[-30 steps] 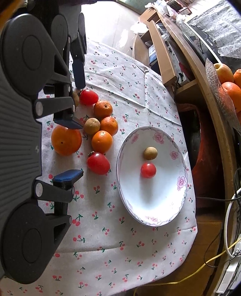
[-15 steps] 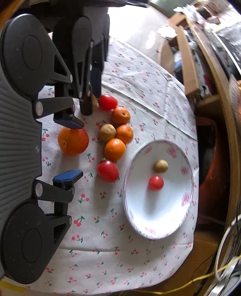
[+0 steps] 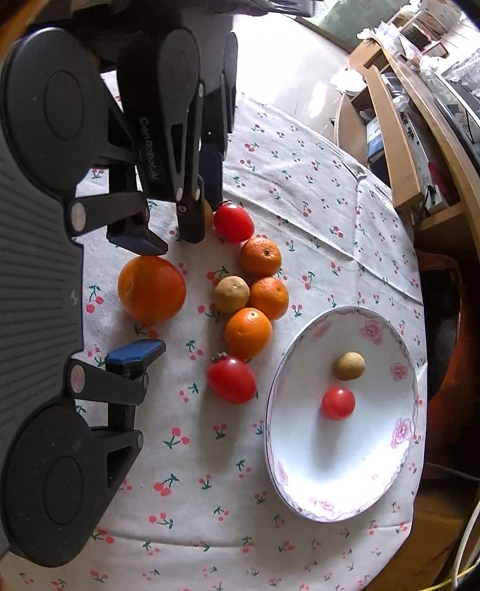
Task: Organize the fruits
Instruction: 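Grasp a brown round fruit with the left tool while the right tool grasps a large red tomato, then carry the brown fruit in the left tool to the bowl while the right tool carries the tomato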
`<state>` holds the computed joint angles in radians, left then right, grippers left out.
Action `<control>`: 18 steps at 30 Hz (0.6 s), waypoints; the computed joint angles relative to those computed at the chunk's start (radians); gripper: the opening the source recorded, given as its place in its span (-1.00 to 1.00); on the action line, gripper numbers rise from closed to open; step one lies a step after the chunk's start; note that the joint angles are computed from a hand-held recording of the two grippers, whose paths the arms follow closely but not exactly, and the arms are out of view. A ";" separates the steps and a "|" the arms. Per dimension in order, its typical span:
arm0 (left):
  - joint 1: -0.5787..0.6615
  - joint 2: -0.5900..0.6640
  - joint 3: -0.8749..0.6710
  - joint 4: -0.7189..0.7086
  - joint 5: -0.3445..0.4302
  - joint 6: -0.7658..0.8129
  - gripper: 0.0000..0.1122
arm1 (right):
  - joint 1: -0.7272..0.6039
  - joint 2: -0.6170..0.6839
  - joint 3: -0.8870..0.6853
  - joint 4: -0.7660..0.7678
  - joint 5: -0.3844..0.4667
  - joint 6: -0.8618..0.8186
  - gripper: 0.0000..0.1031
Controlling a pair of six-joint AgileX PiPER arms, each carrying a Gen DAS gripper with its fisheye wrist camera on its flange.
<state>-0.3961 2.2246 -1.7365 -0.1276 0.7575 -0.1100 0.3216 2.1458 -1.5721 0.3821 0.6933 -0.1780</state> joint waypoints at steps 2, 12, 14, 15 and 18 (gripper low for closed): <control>0.002 0.010 -0.024 -0.003 0.026 0.018 -0.31 | 0.001 0.013 -0.021 0.001 0.021 0.003 -0.11; 0.013 0.019 -0.045 -0.027 0.068 0.070 -0.29 | 0.005 0.054 -0.093 0.001 0.092 0.006 -0.26; 0.020 0.013 -0.038 -0.043 0.072 0.087 -0.21 | 0.010 0.044 -0.065 0.007 0.054 0.010 -0.26; 0.022 0.010 -0.033 -0.047 0.073 0.092 -0.20 | 0.013 0.039 -0.052 0.007 0.038 0.011 -0.26; 0.010 0.005 -0.024 -0.019 0.064 0.087 -0.20 | 0.032 0.015 -0.019 -0.050 0.010 0.041 -0.26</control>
